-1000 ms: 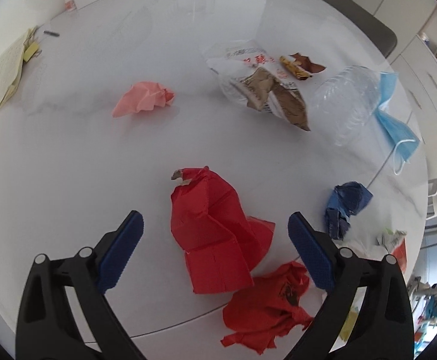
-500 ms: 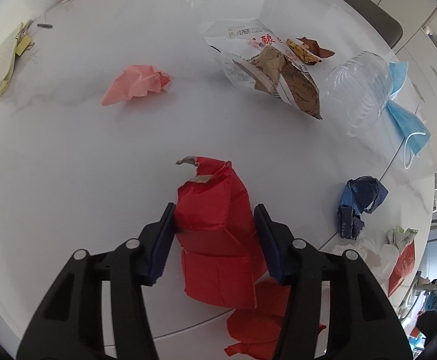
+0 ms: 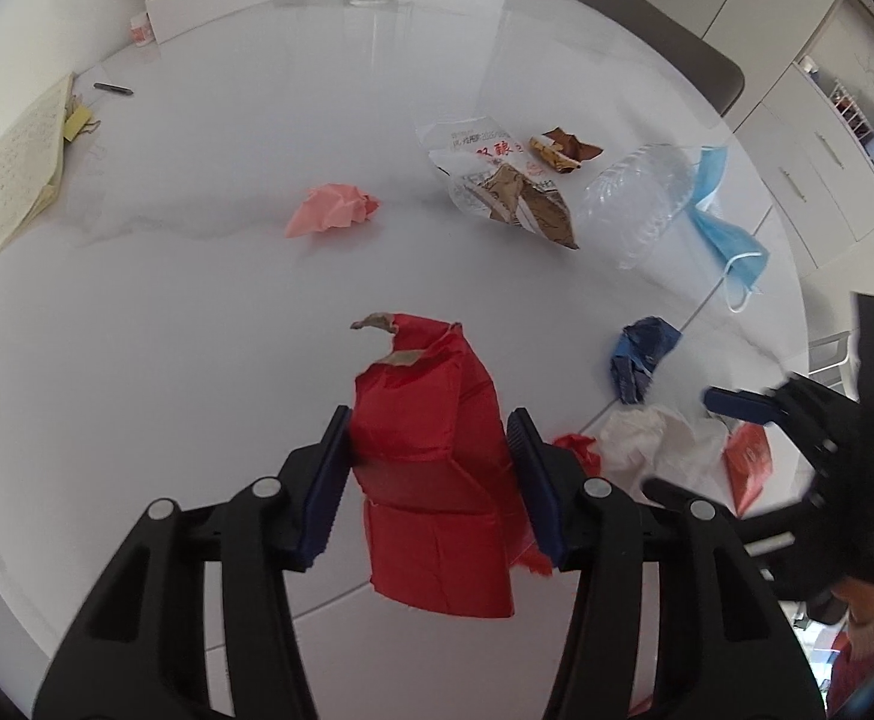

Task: Collect trash
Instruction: 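Grasp the white tissue with the right gripper, then drop the red paper into the bin while the right gripper drops the tissue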

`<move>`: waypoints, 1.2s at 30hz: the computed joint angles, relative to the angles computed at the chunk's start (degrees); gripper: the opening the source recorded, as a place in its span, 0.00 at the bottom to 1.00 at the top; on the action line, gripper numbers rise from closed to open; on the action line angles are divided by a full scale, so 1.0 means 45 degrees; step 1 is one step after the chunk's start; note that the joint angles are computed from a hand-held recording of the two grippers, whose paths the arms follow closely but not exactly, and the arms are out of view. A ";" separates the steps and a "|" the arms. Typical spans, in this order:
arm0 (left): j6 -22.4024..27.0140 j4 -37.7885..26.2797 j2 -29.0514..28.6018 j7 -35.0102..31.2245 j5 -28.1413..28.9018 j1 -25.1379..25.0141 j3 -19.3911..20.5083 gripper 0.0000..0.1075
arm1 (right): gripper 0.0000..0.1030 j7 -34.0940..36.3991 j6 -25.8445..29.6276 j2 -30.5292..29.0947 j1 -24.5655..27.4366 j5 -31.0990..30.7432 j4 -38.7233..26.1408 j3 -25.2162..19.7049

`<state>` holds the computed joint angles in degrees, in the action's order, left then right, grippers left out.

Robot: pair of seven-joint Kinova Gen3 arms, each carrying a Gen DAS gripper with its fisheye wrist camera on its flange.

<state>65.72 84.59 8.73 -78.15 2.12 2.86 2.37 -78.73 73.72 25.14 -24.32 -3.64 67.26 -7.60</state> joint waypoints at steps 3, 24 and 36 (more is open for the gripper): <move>-0.0063 0.0210 -0.0352 0.0201 -0.0069 0.0132 0.0064 0.47 | 0.70 0.0038 0.0212 0.0353 -0.0263 0.0306 -0.0240 0.0028; 0.0531 -0.0367 -0.1066 -0.2238 0.1246 0.1979 0.1418 0.48 | 0.17 -0.1573 -0.0808 -0.4633 0.2419 -0.1209 0.3103 0.0773; 0.0952 -0.2278 0.1891 -0.3399 0.2554 0.4985 0.2637 0.48 | 0.19 -0.1199 -0.0308 -0.8005 0.5003 -0.1319 0.5777 0.2589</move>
